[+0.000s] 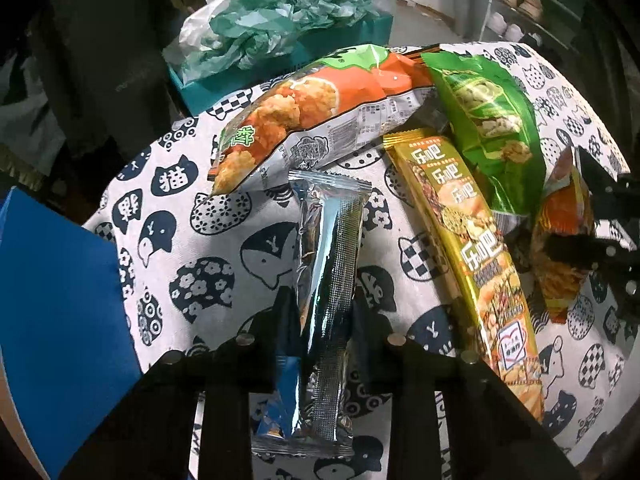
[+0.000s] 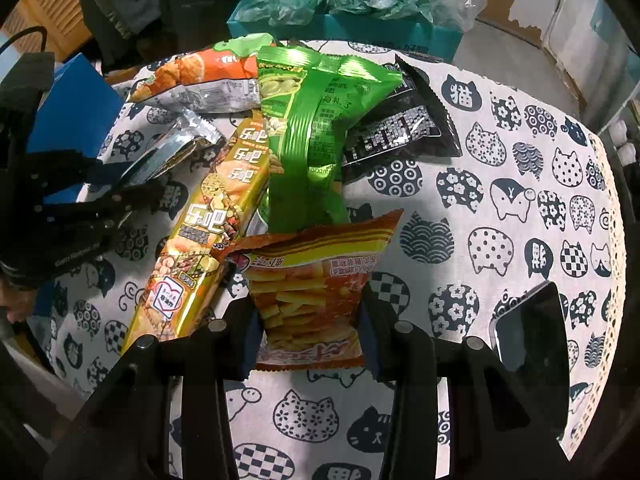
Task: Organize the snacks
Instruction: 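Grasp a silver bar with the left tool while the right tool grasps an orange chip bag, then carry the silver bar and orange chip bag over the box and release them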
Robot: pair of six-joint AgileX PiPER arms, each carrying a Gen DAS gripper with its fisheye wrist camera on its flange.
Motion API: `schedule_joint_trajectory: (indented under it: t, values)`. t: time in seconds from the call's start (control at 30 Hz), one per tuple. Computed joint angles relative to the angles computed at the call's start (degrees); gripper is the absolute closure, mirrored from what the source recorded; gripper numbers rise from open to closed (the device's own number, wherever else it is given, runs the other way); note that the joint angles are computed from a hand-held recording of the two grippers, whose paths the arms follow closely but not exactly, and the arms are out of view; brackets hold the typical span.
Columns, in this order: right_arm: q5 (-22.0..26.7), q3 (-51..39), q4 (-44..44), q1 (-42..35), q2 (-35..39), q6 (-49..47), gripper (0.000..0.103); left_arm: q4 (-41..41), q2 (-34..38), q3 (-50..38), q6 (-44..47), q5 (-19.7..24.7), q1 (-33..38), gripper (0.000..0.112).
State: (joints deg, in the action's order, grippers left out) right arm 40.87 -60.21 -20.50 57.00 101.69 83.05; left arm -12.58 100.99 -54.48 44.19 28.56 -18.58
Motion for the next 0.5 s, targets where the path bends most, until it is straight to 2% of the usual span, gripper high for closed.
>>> schedule_joint_trajectory:
  t: [0.27,0.5]
  values:
    - [3.89,-0.78,-2.42,2.38,-2.27,2.79,0.063,-3.30,-8.56,5.06,3.75,2.08,1.80,0.085]
    - [9.35,-3.02,-4.60,5.20,-4.32,5.09,0.064,-7.20,-16.19,6.58,7.96,6.64,4.90,0.085]
